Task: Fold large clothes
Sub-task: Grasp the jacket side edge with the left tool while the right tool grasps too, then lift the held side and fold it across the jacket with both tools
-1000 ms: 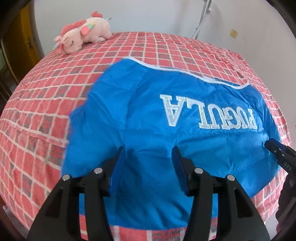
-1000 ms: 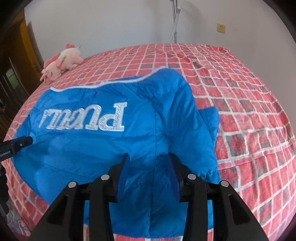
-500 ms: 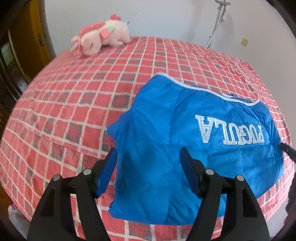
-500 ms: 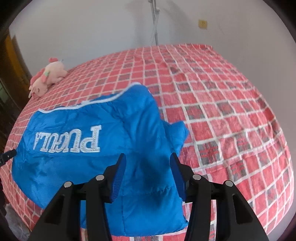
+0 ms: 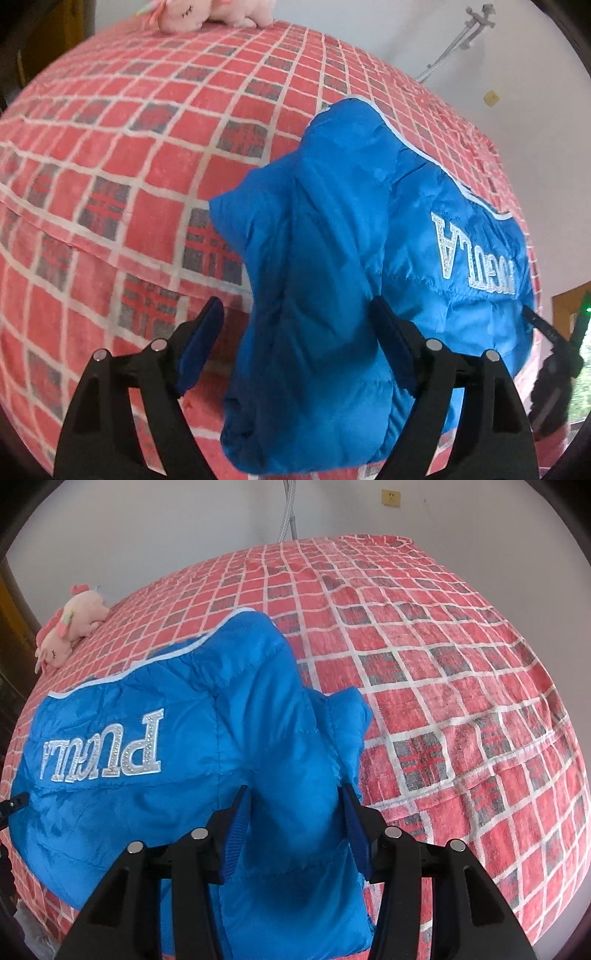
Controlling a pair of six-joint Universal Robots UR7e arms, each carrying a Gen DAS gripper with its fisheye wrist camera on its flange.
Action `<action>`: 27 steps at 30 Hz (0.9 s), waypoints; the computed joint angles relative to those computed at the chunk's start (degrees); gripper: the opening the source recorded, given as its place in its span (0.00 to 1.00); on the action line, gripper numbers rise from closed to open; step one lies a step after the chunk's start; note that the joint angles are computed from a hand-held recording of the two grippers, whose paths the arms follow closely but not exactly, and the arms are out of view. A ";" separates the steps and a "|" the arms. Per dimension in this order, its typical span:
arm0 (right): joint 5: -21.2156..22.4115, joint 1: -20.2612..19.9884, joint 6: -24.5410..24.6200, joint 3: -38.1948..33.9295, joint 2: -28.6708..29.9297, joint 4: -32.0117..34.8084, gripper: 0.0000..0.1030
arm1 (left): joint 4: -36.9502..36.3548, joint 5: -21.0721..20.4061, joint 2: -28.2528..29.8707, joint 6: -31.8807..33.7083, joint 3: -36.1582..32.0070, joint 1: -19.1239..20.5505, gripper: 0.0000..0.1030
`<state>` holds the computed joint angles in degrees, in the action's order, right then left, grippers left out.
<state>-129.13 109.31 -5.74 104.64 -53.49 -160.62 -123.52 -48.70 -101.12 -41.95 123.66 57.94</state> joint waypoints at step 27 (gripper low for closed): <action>6.04 -2.26 2.69 -0.99 -1.60 3.24 0.51 | -8.96 -5.74 0.65 -1.89 1.02 0.18 0.24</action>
